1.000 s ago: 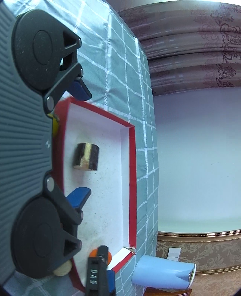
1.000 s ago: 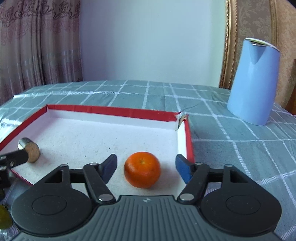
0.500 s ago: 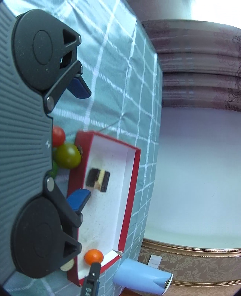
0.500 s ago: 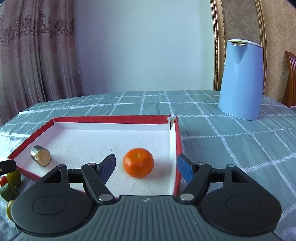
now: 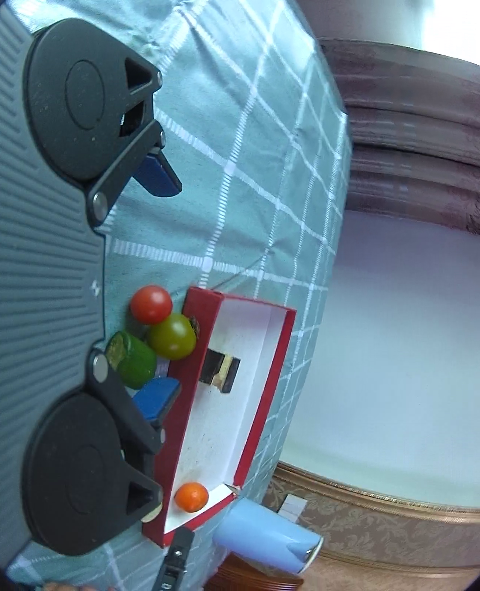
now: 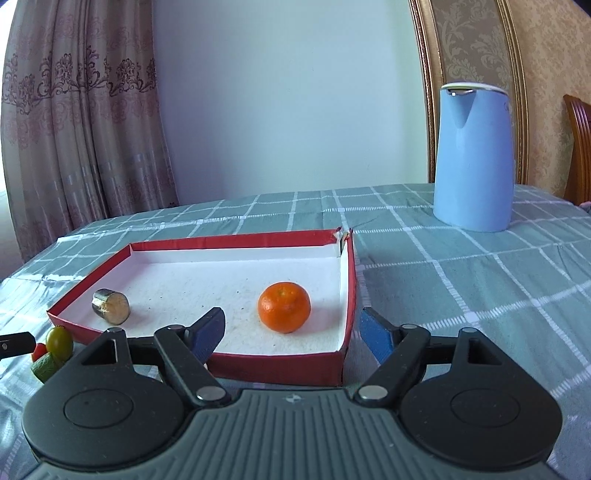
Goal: Organize fruits
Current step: 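Withdraw both tools from the tray toward the remaining fruits, then close the left gripper around a red cherry tomato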
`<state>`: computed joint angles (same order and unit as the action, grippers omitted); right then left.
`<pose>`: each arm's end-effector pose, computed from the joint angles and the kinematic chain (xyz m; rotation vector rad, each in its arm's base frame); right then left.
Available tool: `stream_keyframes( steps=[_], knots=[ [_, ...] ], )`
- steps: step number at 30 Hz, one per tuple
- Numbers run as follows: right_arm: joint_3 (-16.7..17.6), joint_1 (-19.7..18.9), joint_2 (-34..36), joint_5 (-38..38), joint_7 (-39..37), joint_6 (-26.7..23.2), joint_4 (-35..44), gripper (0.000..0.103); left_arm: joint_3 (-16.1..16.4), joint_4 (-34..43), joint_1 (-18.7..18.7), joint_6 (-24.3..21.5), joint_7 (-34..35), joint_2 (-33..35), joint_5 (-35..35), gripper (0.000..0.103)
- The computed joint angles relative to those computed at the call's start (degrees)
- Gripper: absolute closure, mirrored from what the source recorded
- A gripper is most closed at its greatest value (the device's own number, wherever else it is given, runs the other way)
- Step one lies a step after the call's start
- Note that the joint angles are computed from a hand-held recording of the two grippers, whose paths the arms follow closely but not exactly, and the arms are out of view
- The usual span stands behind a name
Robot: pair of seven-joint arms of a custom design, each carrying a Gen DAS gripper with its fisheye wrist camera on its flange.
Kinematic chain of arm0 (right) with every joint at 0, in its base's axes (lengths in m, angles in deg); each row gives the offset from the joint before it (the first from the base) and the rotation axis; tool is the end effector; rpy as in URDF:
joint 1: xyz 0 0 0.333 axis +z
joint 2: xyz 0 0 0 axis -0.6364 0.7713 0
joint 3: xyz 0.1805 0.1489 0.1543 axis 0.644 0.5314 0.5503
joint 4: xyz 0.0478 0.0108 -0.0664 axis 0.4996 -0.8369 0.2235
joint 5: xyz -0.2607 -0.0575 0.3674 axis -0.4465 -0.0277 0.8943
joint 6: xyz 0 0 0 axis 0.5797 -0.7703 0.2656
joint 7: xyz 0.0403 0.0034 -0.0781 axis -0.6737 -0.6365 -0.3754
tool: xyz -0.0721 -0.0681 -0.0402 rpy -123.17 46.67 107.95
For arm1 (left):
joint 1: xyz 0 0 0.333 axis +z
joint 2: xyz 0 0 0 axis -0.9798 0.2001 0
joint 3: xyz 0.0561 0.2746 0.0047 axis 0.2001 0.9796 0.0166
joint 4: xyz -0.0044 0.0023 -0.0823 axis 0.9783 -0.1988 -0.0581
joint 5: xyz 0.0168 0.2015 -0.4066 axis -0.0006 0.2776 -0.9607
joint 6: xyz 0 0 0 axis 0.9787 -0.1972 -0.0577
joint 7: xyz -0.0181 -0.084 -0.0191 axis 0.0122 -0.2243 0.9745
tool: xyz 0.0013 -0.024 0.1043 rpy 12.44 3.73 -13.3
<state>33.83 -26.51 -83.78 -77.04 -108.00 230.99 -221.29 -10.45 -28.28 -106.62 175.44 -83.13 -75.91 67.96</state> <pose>0.4380 0.2677 0.4357 -1.1875 1.8634 -1.0464 0.5338 -0.4540 0.4359 -1.5087 1.8814 -1.2919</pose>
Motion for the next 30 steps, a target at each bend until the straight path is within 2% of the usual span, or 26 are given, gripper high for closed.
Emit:
stream_keyframes(
  steps=[2,4,6,8,12,14,18,20,21,23,25,28,30],
  knots=[
    [0.0,0.0,0.0,-0.1,0.1,0.1,-0.1,0.023,-2.0,-0.3,1.9,0.3,7.2,0.6,-7.9,0.000],
    [0.0,0.1,0.1,0.0,-0.2,0.0,0.1,0.023,-2.9,0.2,2.1,-2.0,13.2,1.1,-13.7,0.006],
    [0.1,0.1,0.2,-0.2,-0.1,-0.3,0.0,0.023,-2.1,0.3,1.4,-2.0,15.6,1.3,-15.4,0.006],
    [0.0,0.2,0.2,-0.2,-0.1,-0.1,0.0,0.023,-1.5,0.4,0.8,-2.7,17.3,1.3,-16.8,0.012],
    [0.0,0.4,0.5,0.0,-0.7,-0.3,0.2,0.023,-1.9,0.9,1.2,-3.5,24.0,1.9,-21.2,0.013],
    [0.1,0.5,0.5,-0.1,-0.7,-0.5,0.3,0.023,-1.4,1.7,0.5,-4.9,26.3,2.3,-21.5,0.014],
    [0.2,0.7,0.6,-0.4,-0.8,-0.8,0.3,0.023,-0.4,2.3,-0.6,-4.8,28.0,2.6,-20.3,0.017],
    [0.2,0.8,0.6,-0.8,-1.1,-0.7,0.4,0.023,-1.3,1.4,0.6,-1.1,31.4,2.6,-22.2,0.032],
    [0.2,0.9,0.8,-0.9,-1.4,-0.8,0.5,0.023,-2.7,0.8,1.8,0.4,35.4,2.7,-25.3,0.043],
    [0.1,1.1,1.3,-0.7,-2.3,-1.2,0.9,0.023,-0.5,1.0,-0.5,0.4,35.1,2.5,-23.9,0.047],
    [0.1,1.3,1.4,-0.6,-2.5,-1.4,1.0,0.023,-0.8,0.8,-0.3,1.3,37.2,2.6,-25.5,0.054],
    [0.0,1.4,1.6,-1.0,-2.0,-1.5,1.1,0.023,-0.6,0.6,-0.7,2.0,40.4,2.7,-27.7,0.056],
    [-0.1,1.4,1.7,-1.3,-1.8,-1.3,1.2,0.023,0.7,1.7,-2.0,1.1,40.2,3.3,-27.1,0.052]
  ],
)
